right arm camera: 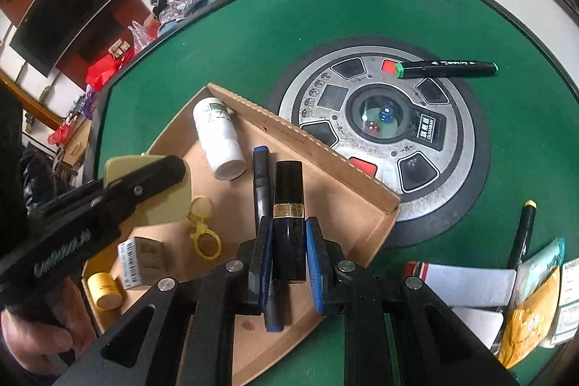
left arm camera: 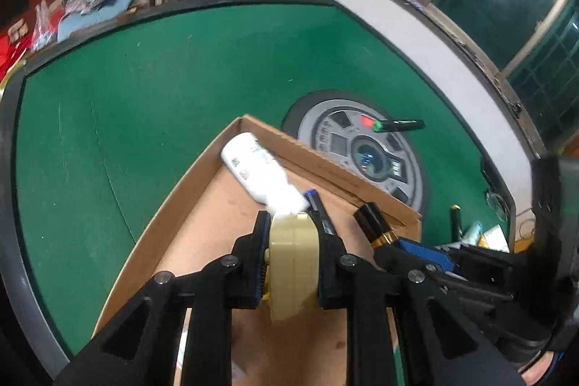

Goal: Organize objects
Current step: 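Lower the soap box and black tube into the tray and open both grippers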

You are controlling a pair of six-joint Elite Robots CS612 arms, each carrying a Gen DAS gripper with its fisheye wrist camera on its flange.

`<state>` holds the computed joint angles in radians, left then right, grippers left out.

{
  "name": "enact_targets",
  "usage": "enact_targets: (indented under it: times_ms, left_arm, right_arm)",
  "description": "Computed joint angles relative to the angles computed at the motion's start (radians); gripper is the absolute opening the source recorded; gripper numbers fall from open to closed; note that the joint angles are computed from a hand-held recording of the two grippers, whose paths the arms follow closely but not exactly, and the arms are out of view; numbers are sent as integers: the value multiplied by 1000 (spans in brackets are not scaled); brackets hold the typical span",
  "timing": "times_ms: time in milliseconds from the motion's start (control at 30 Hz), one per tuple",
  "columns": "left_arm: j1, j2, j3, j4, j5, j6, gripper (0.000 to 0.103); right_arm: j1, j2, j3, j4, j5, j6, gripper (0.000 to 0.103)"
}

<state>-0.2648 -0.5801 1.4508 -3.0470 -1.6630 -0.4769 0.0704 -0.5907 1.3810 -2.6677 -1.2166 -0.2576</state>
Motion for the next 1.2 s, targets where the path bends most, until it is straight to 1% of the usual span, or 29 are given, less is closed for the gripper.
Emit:
enact_targets:
  times_ms: [67,133,267,467,533,600,633,700,767,800,867,933,967,1000,1033,1067,1167,1200]
  left_arm:
    - [4,12,-13,2,1,-26,19]
    - [9,24,-28,14,-14,-53,19]
    - [12,42,-54,59,-32,-67,19]
    - [15,50,-57,30,-19,-73,20]
    - [15,51,-61,38,-7,-67,26]
    - [13,49,-56,23,15,-66,50]
    - [12,48,-52,12,23,-67,54]
    - [10,43,-39,-17,38,-66,58]
    - [9,35,-28,-14,45,-67,58]
    - [7,29,-17,-28,44,-67,58]
    - [0,17,10,-55,51,-51,60]
    - [-11,3,36,-56,44,-26,60]
    - [-15,3,43,-68,36,-24,60]
    - [-21,3,57,-92,10,-20,60]
    - [-26,2,63,-92,-7,-7,60]
    - [-35,-2,73,-80,-8,12,60]
    - [-57,-13,105,-54,-11,63,60]
    - [-69,-20,124,-63,19,88,60]
  right_arm:
    - [3,7,-5,-7,-10,1,19]
    - [4,14,-12,-6,-17,5,19]
    - [6,25,-25,8,-25,13,19]
    - [9,33,-32,7,-28,2,19]
    - [10,33,-37,19,-26,-11,20]
    - [8,35,-44,43,-23,-12,20]
    - [5,36,-48,52,-14,-12,20]
    - [-3,31,-46,69,8,-19,21]
    - [-12,18,-31,66,28,-27,21]
    - [-18,11,-19,58,41,-31,21]
    - [-36,-9,6,44,85,-35,21]
    - [-54,-26,25,33,116,-41,21]
    - [-61,-31,28,27,122,-42,21]
    - [-66,-34,25,28,128,-43,21]
    - [-72,-37,21,30,131,-47,21]
    - [-80,-38,11,32,126,-55,21]
    - [-90,-11,-72,43,72,-42,21]
    - [-93,0,-102,65,53,-45,21]
